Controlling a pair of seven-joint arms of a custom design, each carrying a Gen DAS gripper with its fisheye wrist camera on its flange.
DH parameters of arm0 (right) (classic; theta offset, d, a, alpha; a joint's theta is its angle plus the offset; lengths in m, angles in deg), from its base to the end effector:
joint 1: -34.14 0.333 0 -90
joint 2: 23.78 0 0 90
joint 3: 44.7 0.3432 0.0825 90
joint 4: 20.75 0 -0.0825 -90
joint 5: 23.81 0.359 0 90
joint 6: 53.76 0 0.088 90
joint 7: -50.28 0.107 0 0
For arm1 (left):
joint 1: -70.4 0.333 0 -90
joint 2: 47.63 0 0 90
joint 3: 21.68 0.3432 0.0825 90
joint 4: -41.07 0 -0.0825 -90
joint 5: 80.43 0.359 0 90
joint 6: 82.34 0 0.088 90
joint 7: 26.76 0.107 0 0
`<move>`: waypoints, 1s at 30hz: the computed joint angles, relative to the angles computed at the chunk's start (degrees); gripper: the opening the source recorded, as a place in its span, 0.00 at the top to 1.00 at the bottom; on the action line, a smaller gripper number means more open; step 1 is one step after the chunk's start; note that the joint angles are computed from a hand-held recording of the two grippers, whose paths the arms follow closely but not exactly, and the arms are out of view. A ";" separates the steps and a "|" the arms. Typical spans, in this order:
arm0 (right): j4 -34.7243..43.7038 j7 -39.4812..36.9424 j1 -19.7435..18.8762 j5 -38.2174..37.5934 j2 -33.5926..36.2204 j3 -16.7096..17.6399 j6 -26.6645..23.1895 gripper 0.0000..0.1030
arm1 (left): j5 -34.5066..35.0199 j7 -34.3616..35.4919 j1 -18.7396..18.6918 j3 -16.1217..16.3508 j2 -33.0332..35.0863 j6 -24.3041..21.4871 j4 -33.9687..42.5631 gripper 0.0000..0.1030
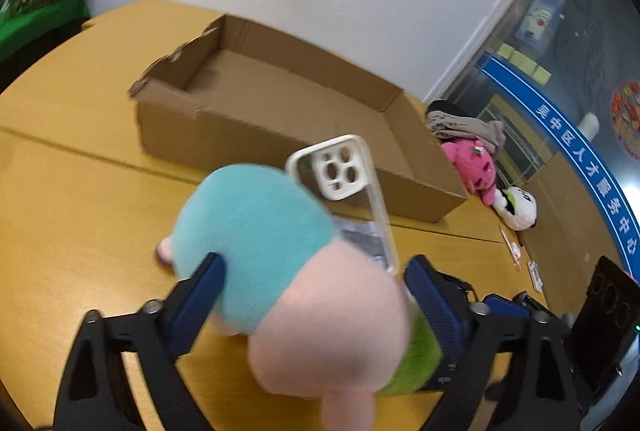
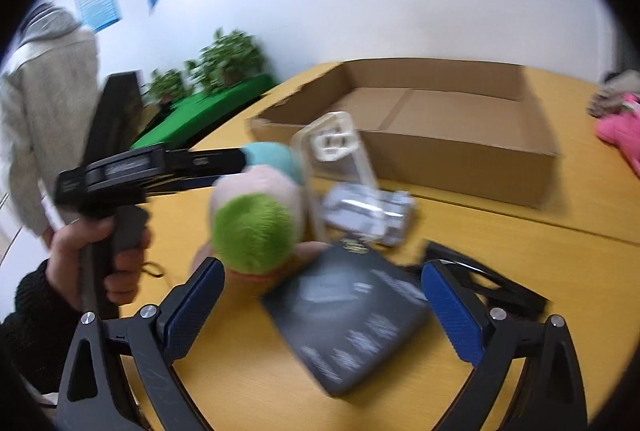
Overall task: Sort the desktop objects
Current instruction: 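Lower the left gripper over the teal-pink plush toy and close it, then lift the plush toy with the left gripper and carry it over the box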
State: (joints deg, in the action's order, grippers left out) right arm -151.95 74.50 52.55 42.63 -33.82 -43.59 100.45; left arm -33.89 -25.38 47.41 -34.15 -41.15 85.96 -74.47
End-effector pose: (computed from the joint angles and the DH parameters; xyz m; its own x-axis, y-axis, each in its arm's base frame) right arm 0.4748 0.1370 0.5118 0.6030 -0.7598 -0.2431 -0.6142 -0.2477 -0.7492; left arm 0.4613 -0.3795 0.5195 0.0081 -0.8839 0.4676 -0.7197 -0.3298 -0.6109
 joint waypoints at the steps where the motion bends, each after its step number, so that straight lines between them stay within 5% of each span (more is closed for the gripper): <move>1: 0.86 0.59 0.43 -1.43 0.76 0.75 -0.37 0.03 | -0.29 -0.39 0.42 0.22 -0.33 1.48 -1.22 0.18; 6: 4.99 5.27 2.11 -7.55 5.17 3.34 -0.73 0.03 | -6.10 3.31 2.70 -0.14 -1.27 7.51 -5.26 0.14; 12: 11.25 16.22 2.21 -15.10 11.92 4.83 -3.31 0.03 | -21.20 18.88 5.39 -2.94 0.06 5.73 -5.39 0.02; 14: 12.86 17.96 2.13 -16.14 13.92 5.34 -4.34 0.06 | -31.15 28.52 8.97 -7.19 1.71 10.20 -6.35 0.03; 16: 12.58 21.72 2.76 -20.78 15.00 5.81 -1.74 0.19 | -32.99 31.43 8.85 -7.39 2.36 12.10 -6.73 0.09; 23: 9.77 19.43 2.34 -17.92 14.01 7.08 0.55 0.25 | -22.07 20.74 -5.56 8.36 0.45 15.53 -8.89 0.23; 30: 8.70 13.05 2.44 -9.98 10.71 6.67 -0.27 0.28 | -9.60 10.95 -6.11 9.08 -2.48 10.54 -5.98 0.26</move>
